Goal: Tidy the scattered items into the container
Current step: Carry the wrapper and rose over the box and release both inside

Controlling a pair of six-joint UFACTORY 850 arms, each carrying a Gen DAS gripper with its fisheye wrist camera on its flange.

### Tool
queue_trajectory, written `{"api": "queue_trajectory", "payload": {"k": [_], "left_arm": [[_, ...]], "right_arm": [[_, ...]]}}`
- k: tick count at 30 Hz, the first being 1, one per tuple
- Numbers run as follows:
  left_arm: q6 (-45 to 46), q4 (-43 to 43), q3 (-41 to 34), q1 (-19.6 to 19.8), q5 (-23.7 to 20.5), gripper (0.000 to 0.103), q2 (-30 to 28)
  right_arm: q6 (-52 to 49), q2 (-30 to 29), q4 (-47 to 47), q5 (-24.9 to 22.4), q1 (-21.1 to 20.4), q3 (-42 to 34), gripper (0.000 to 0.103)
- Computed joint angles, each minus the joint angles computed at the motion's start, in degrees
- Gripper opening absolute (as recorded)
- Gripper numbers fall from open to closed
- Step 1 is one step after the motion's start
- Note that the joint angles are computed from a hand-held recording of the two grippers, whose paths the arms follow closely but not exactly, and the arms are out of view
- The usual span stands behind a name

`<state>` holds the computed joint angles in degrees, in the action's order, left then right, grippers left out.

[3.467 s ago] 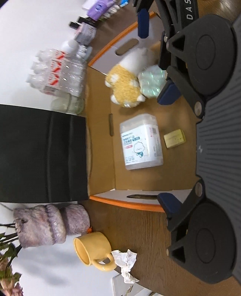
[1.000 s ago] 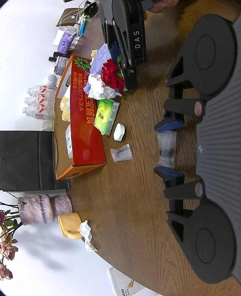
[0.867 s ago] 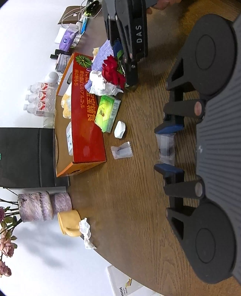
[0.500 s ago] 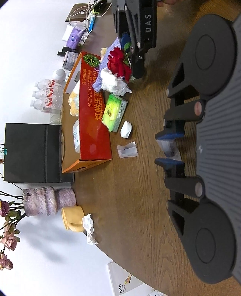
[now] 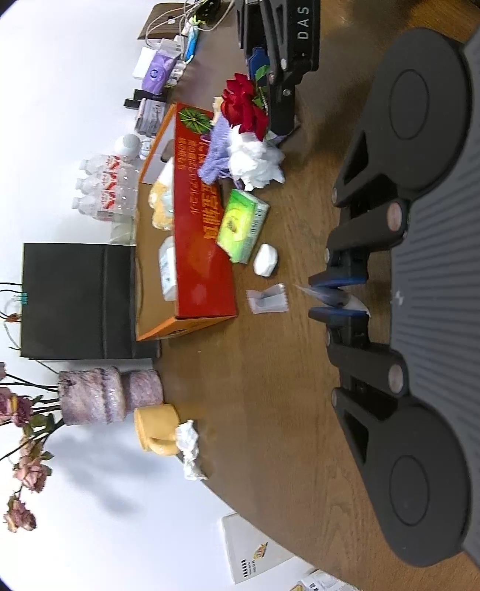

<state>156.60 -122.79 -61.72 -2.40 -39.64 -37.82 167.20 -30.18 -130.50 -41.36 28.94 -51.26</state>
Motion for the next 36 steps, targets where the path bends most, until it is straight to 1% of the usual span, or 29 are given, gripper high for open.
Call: {"api": "queue_trajectory", "payload": {"k": [8, 12, 15, 19, 21, 24, 25, 27, 30, 32, 34, 36], "left_arm": [[-1.3, 0.4, -0.8, -1.0, -3.4, 0.012, 1.9], [-1.7, -1.0, -2.9, -2.7, -4.9, 0.012, 2.3], [-4.3, -1.1, -6.2, -4.3, -4.9, 0.012, 1.7], [-11.9, 2.7, -12.7, -6.7, -2.4, 0.012, -0.5], [-17.0, 5.6, -17.3, -8.3, 0.3, 0.012, -2.5], [-23.5, 9.7, -23.8, -10.7, 5.2, 0.012, -6.0], [-27.3, 12.7, -26.3, -11.4, 7.2, 0.012, -7.4], [-39.3, 22.9, -32.5, -12.8, 10.9, 0.012, -11.1], [-57.3, 39.7, -40.9, -14.7, 15.0, 0.012, -16.7], [-69.2, 51.5, -45.3, -15.9, 17.8, 0.012, -19.7], [-77.2, 60.4, -48.6, -16.7, 19.0, 0.012, -22.0], [-85.6, 69.0, -51.7, -17.3, 18.6, 0.012, -24.1]], "right_arm": [[-1.2, 3.3, -0.3, -2.7, -0.7, 2.3, 0.045], [-2.7, 5.2, -1.2, -3.7, -2.7, 2.8, 0.045], [-4.4, 6.3, -2.1, -3.7, -5.2, 2.2, 0.045], [-8.7, 6.6, -1.6, -2.1, -9.1, -0.6, 0.045], [-10.3, 6.1, -1.8, 0.4, -11.4, -2.8, 0.045], [-13.0, 3.8, -0.4, 4.8, -14.6, -7.1, 0.045], [-13.5, 2.9, 0.2, 6.0, -15.5, -8.5, 0.045], [-15.0, 0.8, 1.7, 10.0, -17.5, -11.6, 0.045], [-17.8, -2.3, 3.8, 16.6, -20.2, -16.0, 0.045], [-22.4, -4.4, 7.2, 19.6, -21.1, -18.5, 0.045], [-30.6, -6.2, 14.0, 20.6, -21.2, -21.0, 0.045], [-35.6, -7.6, 18.0, 23.1, -21.7, -22.9, 0.045]]}}
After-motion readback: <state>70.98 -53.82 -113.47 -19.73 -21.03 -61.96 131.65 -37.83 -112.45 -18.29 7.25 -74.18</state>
